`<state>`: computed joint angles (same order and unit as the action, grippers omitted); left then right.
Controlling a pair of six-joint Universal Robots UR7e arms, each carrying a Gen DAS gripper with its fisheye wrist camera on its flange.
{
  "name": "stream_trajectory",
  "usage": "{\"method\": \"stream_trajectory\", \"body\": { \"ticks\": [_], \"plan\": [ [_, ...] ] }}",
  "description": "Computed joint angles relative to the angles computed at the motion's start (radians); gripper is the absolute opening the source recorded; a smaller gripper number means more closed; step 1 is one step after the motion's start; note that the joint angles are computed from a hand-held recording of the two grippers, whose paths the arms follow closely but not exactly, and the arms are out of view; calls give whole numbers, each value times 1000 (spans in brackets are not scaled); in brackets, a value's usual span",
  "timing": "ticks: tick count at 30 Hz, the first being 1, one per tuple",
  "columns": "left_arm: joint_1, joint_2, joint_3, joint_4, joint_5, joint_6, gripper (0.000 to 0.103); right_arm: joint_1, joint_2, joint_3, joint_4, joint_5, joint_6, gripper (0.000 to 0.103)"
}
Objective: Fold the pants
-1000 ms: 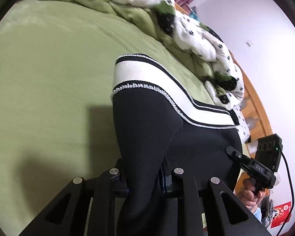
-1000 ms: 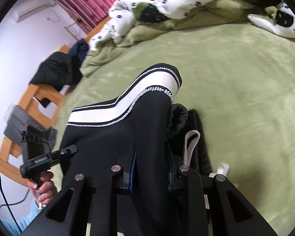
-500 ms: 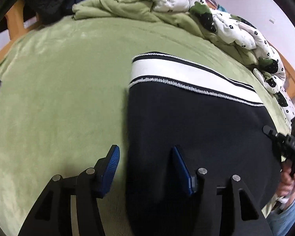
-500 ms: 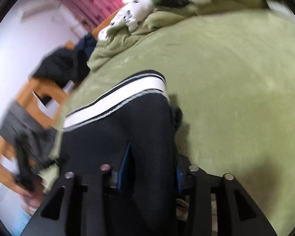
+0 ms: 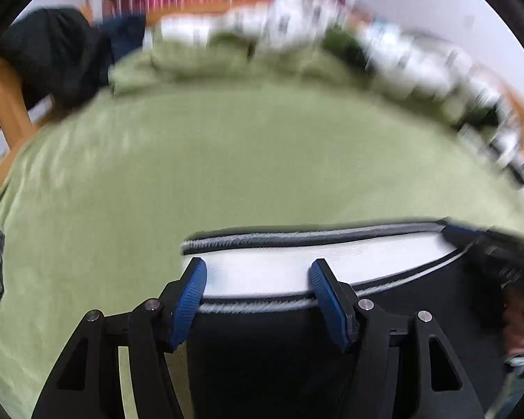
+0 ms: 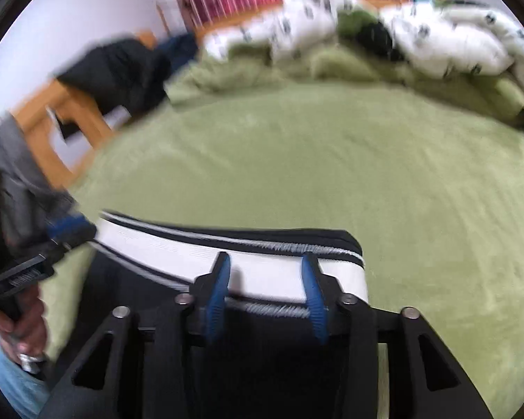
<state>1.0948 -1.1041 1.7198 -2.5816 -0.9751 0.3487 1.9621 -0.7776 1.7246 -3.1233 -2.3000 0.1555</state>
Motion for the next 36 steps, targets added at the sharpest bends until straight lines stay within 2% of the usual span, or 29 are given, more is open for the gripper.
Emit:
{"method": "stream_trajectory", "body": {
  "ticks": [1,2,3,5,10,12,15,18,20,22,26,29,30,31,32,34,36],
  "plan": [
    [8,10,5,-31,0,-2,64,-17,-14,15,-15,47,9,28],
    [22,9,11,-69,-42,20,64,-31,-33,48,-70,99,11,28],
    [27,5,10,-73,-61,23,64,-40,-44,62,-83,110,35,17],
    [33,5,0,-62,-76,16,64,-43,-46,67,-86,111,33,13],
    [34,13,-7,-71,-72,25,65,-17,-43,33,-9,39,24,14],
    [29,2,7,-70,-77,14,65,-9,-52,34,15,33,27,16],
    [28,-24,10,-14,-78,4,65,2,-64,44,24,9,34,19],
    [30,-66,-3,128,-91,-43,63,31,-72,83,-8,-51,27,19],
    [35,-106,3,224,-123,-78,63,59,-85,123,-31,-89,24,22],
    [35,-172,53,268,-142,-85,63,78,-112,159,7,-83,61,29],
    [38,-313,167,323,-180,-70,63,143,-147,263,37,-118,182,32],
    [75,-426,222,413,-301,-106,63,193,-150,332,28,-143,241,34],
    [78,-456,243,415,-309,-99,63,212,-143,350,5,-167,249,34],
    [67,-507,292,389,-284,-78,63,241,-133,373,-27,-203,262,37],
    [54,-552,333,382,-252,-57,63,251,-136,387,-28,-204,280,39],
    [58,-596,353,446,-251,-53,63,266,-147,417,-9,-192,343,40],
    [53,-645,393,464,-223,-42,63,294,-139,442,-12,-238,415,40]
  ]
}}
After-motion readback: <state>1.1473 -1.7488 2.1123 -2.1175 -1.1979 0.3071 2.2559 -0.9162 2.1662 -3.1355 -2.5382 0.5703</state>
